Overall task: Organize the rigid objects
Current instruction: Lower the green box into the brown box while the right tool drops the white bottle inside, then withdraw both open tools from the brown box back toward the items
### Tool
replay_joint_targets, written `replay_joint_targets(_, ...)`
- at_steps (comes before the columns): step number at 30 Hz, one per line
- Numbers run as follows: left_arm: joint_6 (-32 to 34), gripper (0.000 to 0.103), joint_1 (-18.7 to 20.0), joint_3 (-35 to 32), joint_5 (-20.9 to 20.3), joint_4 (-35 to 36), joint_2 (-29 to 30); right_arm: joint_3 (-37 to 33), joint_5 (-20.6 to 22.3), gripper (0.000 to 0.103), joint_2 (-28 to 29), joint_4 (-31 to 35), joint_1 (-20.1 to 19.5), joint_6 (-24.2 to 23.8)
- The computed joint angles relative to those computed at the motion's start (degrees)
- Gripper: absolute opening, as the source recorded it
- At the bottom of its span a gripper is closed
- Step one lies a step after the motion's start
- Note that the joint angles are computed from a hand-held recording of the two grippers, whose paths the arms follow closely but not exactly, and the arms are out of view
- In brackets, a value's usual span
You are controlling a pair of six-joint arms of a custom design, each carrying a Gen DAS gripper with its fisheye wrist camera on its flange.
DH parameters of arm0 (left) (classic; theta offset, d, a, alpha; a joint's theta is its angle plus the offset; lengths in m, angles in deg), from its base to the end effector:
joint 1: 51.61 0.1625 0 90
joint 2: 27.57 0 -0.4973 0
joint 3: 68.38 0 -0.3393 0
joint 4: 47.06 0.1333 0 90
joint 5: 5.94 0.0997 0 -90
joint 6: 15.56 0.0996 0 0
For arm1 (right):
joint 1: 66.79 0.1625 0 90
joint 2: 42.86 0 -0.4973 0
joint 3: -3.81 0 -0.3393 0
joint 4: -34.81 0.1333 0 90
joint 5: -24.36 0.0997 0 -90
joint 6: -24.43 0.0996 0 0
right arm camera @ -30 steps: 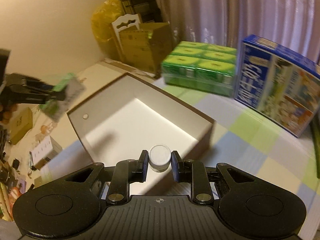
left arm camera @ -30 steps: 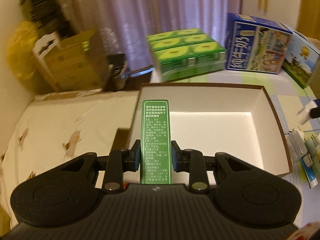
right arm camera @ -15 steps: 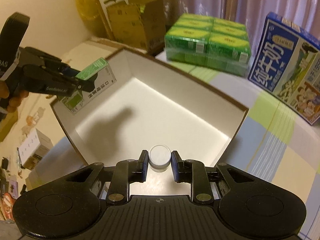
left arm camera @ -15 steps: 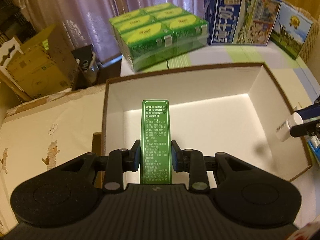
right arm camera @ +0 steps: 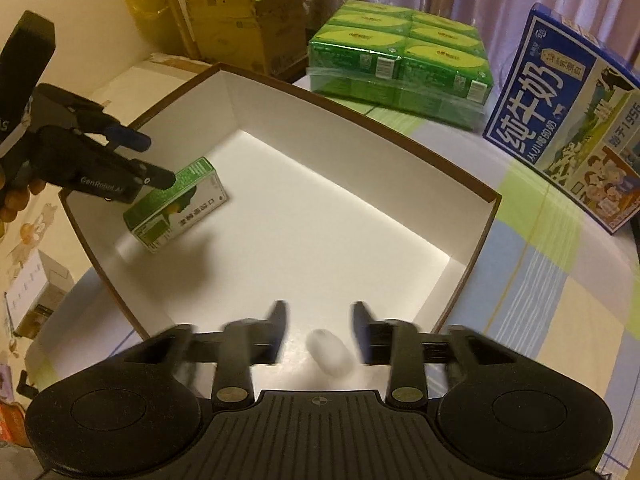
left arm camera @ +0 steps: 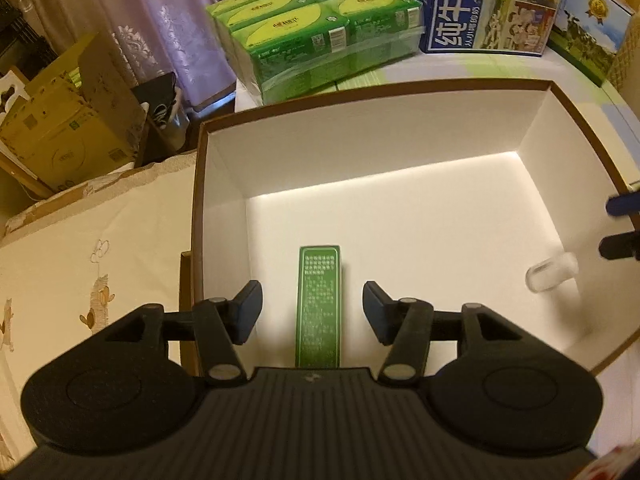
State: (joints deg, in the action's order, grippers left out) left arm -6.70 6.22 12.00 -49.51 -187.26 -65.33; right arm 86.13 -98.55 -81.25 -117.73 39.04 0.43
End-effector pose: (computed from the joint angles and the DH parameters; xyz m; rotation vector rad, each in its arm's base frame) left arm -0.2258 -0.7449 0.1824 0.7609 2.2239 -0.3560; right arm 0.2822 -0.7051 0.1885 0.7452 -2.4156 0.3595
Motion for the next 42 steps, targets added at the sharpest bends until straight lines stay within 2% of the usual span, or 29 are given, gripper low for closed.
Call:
replay_joint_targets(2, -0.3, 0.052, 0.1, 0.5, -0.6, 0.3, -0.6, 0.0, 0.2, 0.049, -0.1, 0.0, 0.0, 0.1)
replay_joint_targets(5, -0.9, 0.052, 0.3, 0.9, -1.0, 0.6, -1.3, 0.2, 0.0, 0.05, -0.1, -0.2, 0.2, 0.2)
replay_joint_targets(18, -1.3, 0.052, -0.4, 3.6, -2.2, -0.8, -4.1, 0.9, -0.3, 0.05, -0.2, -0.8, 0.8, 2.5)
replay_joint_targets(28, -1.3, 0.052, -1.9, 6.4, -2.1, -3.0, -5.9, 2.7, 0.7, 0.05, -1.3, -3.3, 1.1, 2.1)
replay_joint_targets(42, -6.4, 0.052, -5.9, 12.0, 0.6, -5.2, -8.2, 7.7, 5.2, 0.05, -5.8, -6.5, 0.2, -0.8)
